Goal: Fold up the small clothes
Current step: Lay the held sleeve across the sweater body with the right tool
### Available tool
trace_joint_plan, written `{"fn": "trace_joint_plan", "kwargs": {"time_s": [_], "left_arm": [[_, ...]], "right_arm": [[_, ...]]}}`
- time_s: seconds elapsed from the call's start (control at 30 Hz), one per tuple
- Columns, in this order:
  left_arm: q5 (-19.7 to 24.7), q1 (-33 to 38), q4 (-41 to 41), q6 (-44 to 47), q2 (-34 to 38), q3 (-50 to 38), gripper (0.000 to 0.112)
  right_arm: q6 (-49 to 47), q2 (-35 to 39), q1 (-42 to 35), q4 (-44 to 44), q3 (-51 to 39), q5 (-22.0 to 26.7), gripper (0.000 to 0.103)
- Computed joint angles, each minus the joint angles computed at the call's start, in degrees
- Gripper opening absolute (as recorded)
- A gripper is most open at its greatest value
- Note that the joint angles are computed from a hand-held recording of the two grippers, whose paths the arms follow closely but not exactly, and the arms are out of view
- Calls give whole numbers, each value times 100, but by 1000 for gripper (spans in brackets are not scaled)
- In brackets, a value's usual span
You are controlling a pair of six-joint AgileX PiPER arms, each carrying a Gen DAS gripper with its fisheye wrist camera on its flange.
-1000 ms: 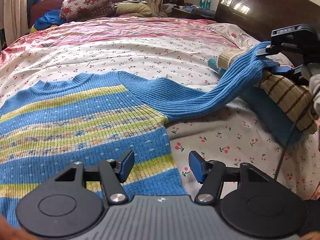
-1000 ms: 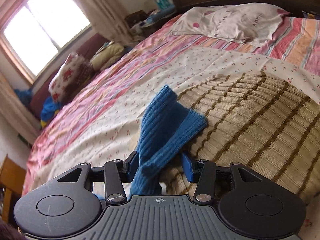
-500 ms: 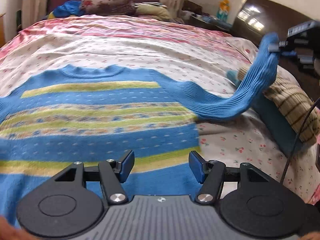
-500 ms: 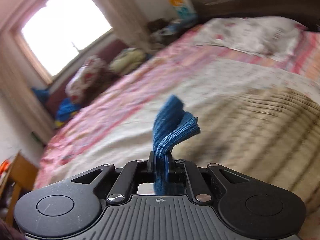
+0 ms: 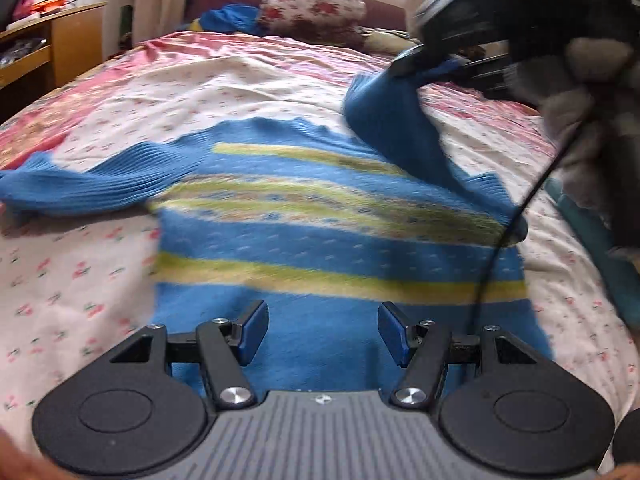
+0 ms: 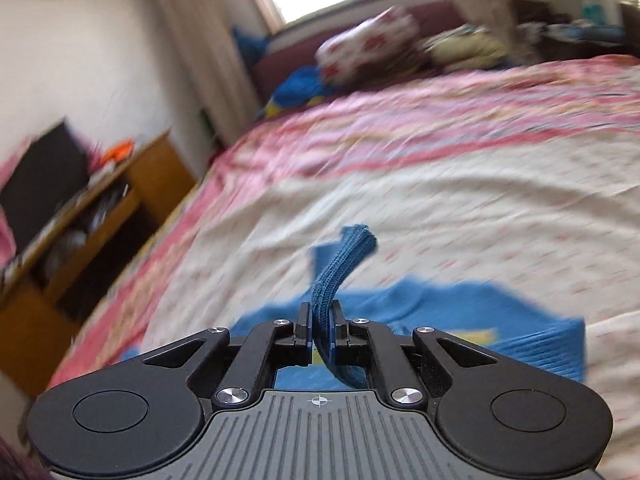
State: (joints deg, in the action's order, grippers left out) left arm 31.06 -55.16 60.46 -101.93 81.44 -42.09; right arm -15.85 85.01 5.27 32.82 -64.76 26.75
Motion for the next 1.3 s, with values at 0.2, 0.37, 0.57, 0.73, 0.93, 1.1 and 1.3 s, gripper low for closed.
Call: {"fn": "trace_joint_plan", "kwargs": {"time_s": [0.2,0.37,0.57,0.73,0.93,1.1,1.3], "left_arm": [[-277,309,229,-403,-361,464,66],[-312,297,447,-724,-564,665,66],[-514,462,514,-848,-637,784,66],[-552,530,611,-1010,-717,866,66],[-654,612,689,-1112,-707,896,66],[-712,645,715,-1153,-667,900,66],[-768,689,700,-1104,-639,890,66]], "right_arm": [[327,643,1108,-577,18,-151,8],[-186,886,1316,-548,-152,385,14],[-181,1005,1467,-838,-276,605,29],[-735,996,1585,-627,-243,745,33],[-712,1044,1347,-776,-408,286,33],[-359,1605,1587,-2139,-962,232,33],[-665,2267,1691,-2278,-1644,782,35]]}}
